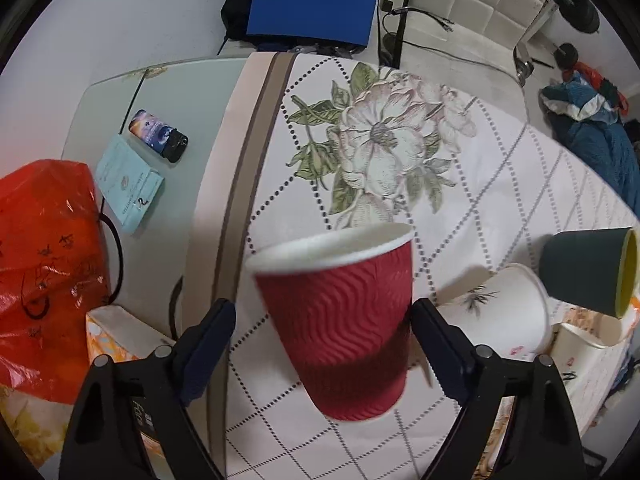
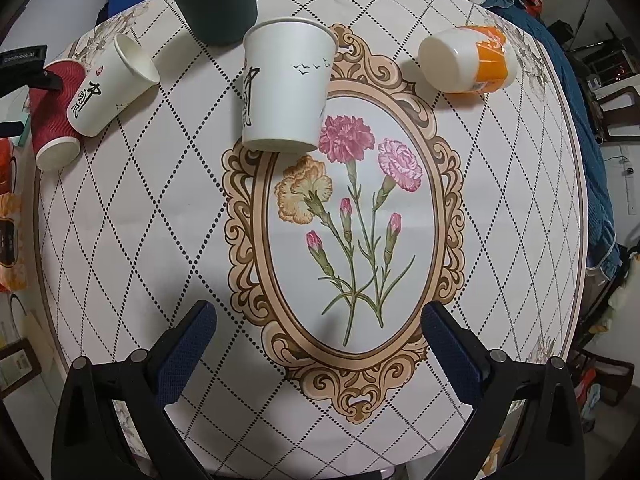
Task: Flip cup upside down
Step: 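Close the left gripper on the red cup and lift it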
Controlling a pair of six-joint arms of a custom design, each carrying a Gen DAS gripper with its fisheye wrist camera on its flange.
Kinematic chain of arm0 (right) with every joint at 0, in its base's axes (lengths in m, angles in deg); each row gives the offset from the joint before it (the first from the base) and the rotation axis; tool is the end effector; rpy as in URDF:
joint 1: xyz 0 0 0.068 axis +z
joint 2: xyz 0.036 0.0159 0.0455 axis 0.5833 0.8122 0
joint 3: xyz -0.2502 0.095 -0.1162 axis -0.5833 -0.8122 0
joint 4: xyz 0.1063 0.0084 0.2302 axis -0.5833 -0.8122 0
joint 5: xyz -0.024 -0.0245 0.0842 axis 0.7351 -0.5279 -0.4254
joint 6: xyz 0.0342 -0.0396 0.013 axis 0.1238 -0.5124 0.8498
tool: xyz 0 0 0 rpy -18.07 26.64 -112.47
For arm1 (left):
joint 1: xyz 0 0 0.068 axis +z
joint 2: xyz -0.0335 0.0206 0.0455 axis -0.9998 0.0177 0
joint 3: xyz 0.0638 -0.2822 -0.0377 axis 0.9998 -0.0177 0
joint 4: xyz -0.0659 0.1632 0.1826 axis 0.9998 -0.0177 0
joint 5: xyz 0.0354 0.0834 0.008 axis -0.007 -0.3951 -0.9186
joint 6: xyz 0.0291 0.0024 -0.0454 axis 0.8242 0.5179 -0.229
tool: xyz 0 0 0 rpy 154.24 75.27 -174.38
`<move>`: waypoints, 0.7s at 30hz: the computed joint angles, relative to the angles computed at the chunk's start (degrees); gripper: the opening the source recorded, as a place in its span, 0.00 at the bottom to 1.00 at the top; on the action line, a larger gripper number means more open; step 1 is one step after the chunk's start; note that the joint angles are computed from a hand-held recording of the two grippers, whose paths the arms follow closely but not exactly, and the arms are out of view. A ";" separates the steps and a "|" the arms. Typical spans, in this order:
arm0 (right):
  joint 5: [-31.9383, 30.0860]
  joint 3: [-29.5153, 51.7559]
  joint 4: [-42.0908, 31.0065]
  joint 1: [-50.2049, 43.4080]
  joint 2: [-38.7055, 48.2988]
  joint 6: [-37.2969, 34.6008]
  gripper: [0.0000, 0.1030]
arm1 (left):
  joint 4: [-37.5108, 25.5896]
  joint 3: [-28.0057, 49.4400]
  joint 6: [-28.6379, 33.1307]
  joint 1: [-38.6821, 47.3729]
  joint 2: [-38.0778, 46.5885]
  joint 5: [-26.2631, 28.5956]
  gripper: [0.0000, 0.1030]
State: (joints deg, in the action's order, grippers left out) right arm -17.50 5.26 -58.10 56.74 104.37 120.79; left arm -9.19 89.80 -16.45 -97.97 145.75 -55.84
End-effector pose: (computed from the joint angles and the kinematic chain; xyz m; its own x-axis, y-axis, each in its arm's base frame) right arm 0.1699 0.0637 0.1666 -0.8505 0.5258 -0.0112 0.5255 0.8486 -0.0608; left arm 0.4704 -0.0737 0.1612 -0.9488 0.3151 -0.0237 0.3145 0.9489 0.0261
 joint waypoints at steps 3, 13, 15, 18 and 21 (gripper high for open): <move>-0.02 0.53 0.31 0.30 0.73 0.13 1.00 | -0.31 0.16 0.89 -0.12 1.58 -1.61 0.87; 0.05 1.62 0.16 0.78 1.96 0.16 1.00 | 2.43 -5.52 1.56 2.09 1.04 -0.67 0.78; 0.12 1.73 0.13 0.89 2.16 0.16 1.00 | 4.43 -8.35 2.48 2.27 -0.80 -1.23 0.78; 0.03 1.28 0.59 0.88 2.33 0.09 1.00 | 7.99 -14.55 3.45 2.20 -5.20 -1.98 0.77; -0.27 0.52 1.25 1.00 2.17 0.23 1.00 | 9.89 -19.48 4.18 1.70 -10.09 -2.99 0.77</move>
State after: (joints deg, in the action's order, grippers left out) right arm -17.76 5.78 -56.85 57.74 106.54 121.01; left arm 0.70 70.32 -12.27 -96.27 135.66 -58.83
